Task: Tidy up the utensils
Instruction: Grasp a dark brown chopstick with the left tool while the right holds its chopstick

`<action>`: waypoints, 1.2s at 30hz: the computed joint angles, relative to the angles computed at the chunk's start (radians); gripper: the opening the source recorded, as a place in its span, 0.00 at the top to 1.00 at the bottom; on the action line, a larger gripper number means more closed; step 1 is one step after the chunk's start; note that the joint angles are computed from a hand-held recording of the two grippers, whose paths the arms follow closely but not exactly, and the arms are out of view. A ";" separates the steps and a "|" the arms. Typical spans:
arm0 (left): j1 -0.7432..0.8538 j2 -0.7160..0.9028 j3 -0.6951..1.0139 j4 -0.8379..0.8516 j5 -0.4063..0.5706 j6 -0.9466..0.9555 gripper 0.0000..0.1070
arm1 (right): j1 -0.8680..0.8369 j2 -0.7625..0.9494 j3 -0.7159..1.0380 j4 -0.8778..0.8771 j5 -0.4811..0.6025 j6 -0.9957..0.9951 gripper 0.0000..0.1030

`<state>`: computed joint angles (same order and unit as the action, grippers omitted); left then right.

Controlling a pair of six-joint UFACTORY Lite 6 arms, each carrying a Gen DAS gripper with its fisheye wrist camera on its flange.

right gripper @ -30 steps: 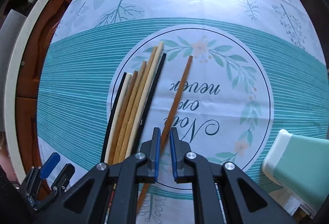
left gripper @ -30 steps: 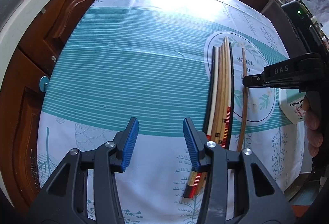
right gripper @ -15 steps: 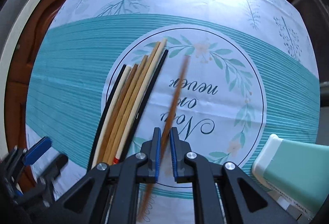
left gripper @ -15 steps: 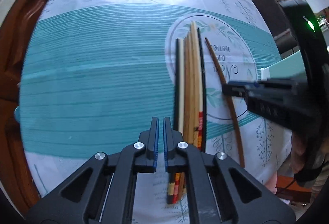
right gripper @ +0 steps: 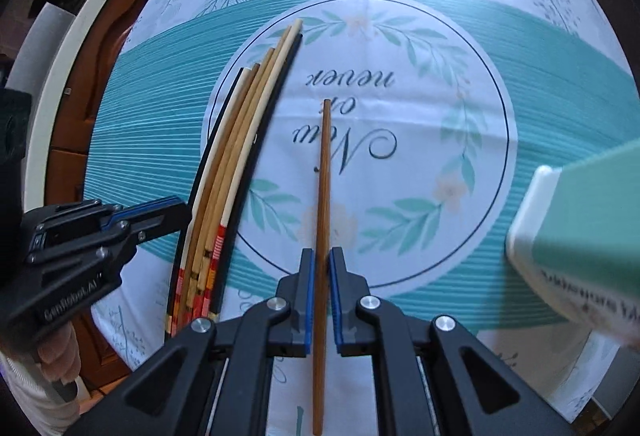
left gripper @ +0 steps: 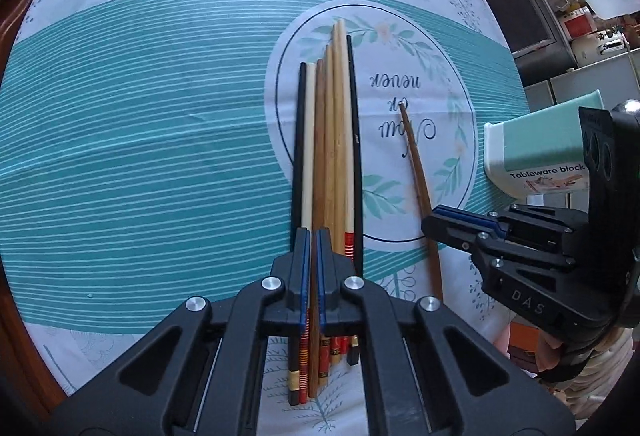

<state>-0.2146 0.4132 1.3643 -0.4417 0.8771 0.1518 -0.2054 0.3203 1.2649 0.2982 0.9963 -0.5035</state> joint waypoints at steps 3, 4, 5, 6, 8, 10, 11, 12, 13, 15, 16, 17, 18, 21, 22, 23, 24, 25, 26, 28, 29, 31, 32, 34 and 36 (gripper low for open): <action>-0.013 0.018 0.016 -0.001 0.009 -0.006 0.99 | -0.013 0.008 0.012 0.016 0.009 -0.015 0.93; -0.015 0.021 0.018 -0.001 0.010 -0.006 0.99 | -0.014 0.012 0.014 0.019 0.006 -0.019 0.93; -0.018 0.026 0.026 0.001 0.012 -0.011 0.99 | -0.017 0.011 0.012 0.022 0.004 -0.021 0.93; -0.019 0.034 0.031 -0.001 0.010 -0.011 0.99 | -0.023 0.008 0.007 0.023 0.004 -0.027 0.93; -0.029 0.041 0.044 0.026 0.008 -0.031 0.99 | -0.013 0.007 0.002 0.030 -0.003 -0.022 0.93; -0.041 0.052 0.060 0.058 0.006 -0.054 0.99 | -0.015 0.009 0.004 0.037 0.000 -0.023 0.93; -0.044 0.058 0.068 0.067 0.011 -0.057 0.99 | -0.014 0.010 0.003 0.043 -0.001 -0.023 0.93; -0.047 0.068 0.080 0.075 0.026 -0.065 0.98 | -0.022 0.006 0.001 0.046 0.003 -0.030 0.93; -0.055 0.068 0.080 0.089 0.017 -0.080 0.98 | -0.029 0.002 -0.003 0.048 0.005 -0.037 0.93; -0.071 0.075 0.093 0.115 0.022 -0.096 0.98 | -0.049 -0.006 -0.005 0.048 0.012 -0.057 0.93; -0.080 0.082 0.106 0.131 0.024 -0.109 0.98 | -0.050 -0.007 -0.005 0.047 0.012 -0.060 0.93; -0.084 0.089 0.118 0.145 0.029 -0.118 0.98 | -0.052 -0.010 -0.008 0.046 0.011 -0.062 0.93; -0.089 0.103 0.134 0.157 0.037 -0.127 0.97 | -0.054 -0.011 -0.009 0.046 0.011 -0.063 0.93; -0.104 0.143 0.195 0.185 0.064 -0.153 0.97 | -0.052 -0.010 -0.009 0.048 0.010 -0.063 0.93; -0.107 0.160 0.222 0.197 0.077 -0.165 0.97 | -0.053 -0.010 -0.009 0.050 0.010 -0.062 0.93; -0.115 0.179 0.254 0.213 0.093 -0.181 0.97 | -0.054 -0.010 -0.010 0.051 0.010 -0.063 0.93; -0.124 0.203 0.292 0.233 0.116 -0.202 0.96 | -0.054 -0.010 -0.010 0.052 0.010 -0.064 0.93; -0.134 0.229 0.335 0.255 0.145 -0.226 0.95 | -0.054 -0.011 -0.010 0.051 0.009 -0.065 0.93; -0.142 0.251 0.370 0.268 0.170 -0.246 0.95 | -0.053 -0.012 -0.011 0.050 0.007 -0.065 0.93; -0.162 0.313 0.466 0.305 0.237 -0.289 0.95 | -0.048 -0.016 -0.014 0.045 0.003 -0.061 0.93; -0.172 0.343 0.514 0.321 0.268 -0.309 0.95 | -0.044 -0.017 -0.015 0.042 0.002 -0.056 0.93; -0.192 0.411 0.624 0.352 0.340 -0.347 0.95 | -0.033 -0.016 -0.010 0.027 0.004 -0.037 0.93; -0.199 0.443 0.675 0.363 0.372 -0.361 0.95 | -0.025 -0.016 -0.008 0.019 0.005 -0.024 0.93; -0.212 0.530 0.818 0.379 0.456 -0.394 0.95 | -0.008 -0.012 0.001 -0.005 0.009 0.002 0.93; -0.224 0.613 0.956 0.391 0.529 -0.418 0.95 | 0.008 -0.016 -0.002 -0.023 0.003 0.016 0.93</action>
